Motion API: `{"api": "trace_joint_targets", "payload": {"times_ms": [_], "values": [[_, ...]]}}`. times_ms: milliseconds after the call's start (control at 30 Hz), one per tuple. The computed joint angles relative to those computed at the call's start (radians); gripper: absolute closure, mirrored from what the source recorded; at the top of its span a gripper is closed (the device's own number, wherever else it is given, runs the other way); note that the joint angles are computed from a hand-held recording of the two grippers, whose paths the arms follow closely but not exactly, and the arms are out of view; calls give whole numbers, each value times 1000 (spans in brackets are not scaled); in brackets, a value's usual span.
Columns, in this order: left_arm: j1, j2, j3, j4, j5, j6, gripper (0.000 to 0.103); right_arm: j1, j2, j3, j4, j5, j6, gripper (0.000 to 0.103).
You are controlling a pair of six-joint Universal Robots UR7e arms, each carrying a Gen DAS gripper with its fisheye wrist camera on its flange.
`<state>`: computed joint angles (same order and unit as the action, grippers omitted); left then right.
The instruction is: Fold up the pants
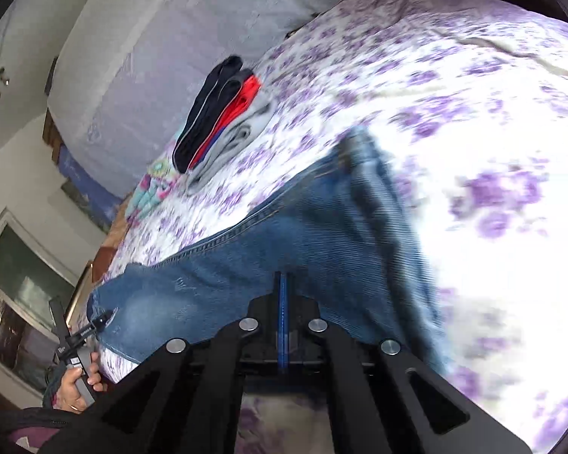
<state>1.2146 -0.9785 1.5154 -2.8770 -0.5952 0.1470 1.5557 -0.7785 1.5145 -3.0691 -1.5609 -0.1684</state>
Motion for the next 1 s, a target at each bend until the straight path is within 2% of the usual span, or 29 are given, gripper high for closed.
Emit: {"api": "trace_joint_targets", "payload": {"times_ms": [33, 67, 100, 133, 167, 200, 233, 267, 333, 433, 533, 567, 633, 667, 733, 800, 867, 1000], "values": [[0, 0, -5, 11, -2, -19, 4, -3, -23, 34, -45, -27, 7, 99], [0, -4, -8, 25, -9, -48, 4, 1, -47, 70, -86, -52, 20, 91], [-1, -9, -9, 35, -14, -73, 4, -3, -62, 100, -125, -35, 32, 68], [-4, -16, -10, 50, -25, -109, 4, -7, -80, 137, -175, -17, 36, 52], [-6, -24, -8, 58, -42, -136, 4, 1, -90, 171, -243, -35, 39, 31], [-9, -37, -2, 63, -74, -167, 4, 13, -93, 196, -311, -95, 44, 25], [-12, -47, 6, 58, -99, -186, 4, 24, -83, 208, -365, -141, 54, 25], [-16, -55, 14, 50, -119, -199, 4, 23, -82, 219, -377, -146, 71, 26], [-21, -68, 29, 39, -158, -217, 4, -4, -74, 216, -343, -93, 104, 26], [-26, -82, 39, 65, -207, -236, 4, -1, -20, 184, -354, -114, 107, 27], [-27, -89, 48, 89, -234, -245, 4, 2, 10, 143, -353, -86, 86, 30], [-25, -91, 50, 104, -246, -257, 4, 8, 22, 121, -342, -99, 87, 31], [-24, -93, 59, 98, -245, -261, 4, 15, 32, 95, -327, -100, 83, 50], [-23, -95, 65, 92, -248, -260, 4, 8, 32, 84, -294, -64, 100, 66], [-22, -105, 78, 82, -257, -265, 4, 13, 34, 88, -321, -42, 117, 67], [-21, -117, 89, 81, -274, -271, 4, 52, 47, 66, -333, -102, 44, 68], [-22, -128, 89, 96, -288, -278, 4, 100, 62, 25, -302, -120, -45, 68], [-34, -145, 102, 73, -295, -270, 4, 230, 147, -115, -159, -157, -309, 67]]}}
